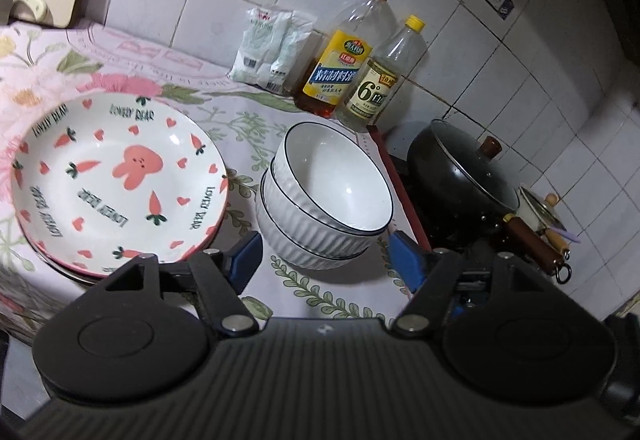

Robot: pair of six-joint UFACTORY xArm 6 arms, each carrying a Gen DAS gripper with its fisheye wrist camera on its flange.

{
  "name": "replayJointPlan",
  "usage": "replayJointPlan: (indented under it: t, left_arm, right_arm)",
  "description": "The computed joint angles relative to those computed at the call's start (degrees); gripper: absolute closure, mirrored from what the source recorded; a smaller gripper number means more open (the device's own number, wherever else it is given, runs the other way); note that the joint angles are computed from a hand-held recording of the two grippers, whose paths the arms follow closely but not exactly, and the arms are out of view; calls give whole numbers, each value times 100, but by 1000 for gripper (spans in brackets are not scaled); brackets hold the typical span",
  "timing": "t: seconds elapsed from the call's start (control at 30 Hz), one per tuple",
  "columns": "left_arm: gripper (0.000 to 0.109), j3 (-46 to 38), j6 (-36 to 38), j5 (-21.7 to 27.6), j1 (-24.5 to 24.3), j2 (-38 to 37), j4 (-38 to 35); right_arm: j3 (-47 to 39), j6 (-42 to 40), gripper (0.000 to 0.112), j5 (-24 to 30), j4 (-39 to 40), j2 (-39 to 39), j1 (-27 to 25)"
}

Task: Organize plates and bowls
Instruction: 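Grasp the stack of three white bowls with both grippers, then lift the bowl stack with both grippers toward the bunny plate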

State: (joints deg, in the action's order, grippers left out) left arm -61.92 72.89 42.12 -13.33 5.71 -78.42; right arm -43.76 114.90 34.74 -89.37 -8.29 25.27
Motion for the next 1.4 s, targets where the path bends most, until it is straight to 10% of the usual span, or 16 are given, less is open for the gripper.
replayJointPlan:
  t: [0.37,0.77,1.4]
  left_arm:
    - [32,-433,-790,148,-115,504,-86]
    - [32,-1310,-1564,301,-156,1376,262]
    - [45,-1546,-2237,-525,-547,1622,900]
  right_arm:
    - [-347,1878,18,-307,-1514,767,-512]
    - [-966,913,13,-849,-1667,1341,-910]
    - [-1302,2114,9,-1166,-2667,1728,-1190]
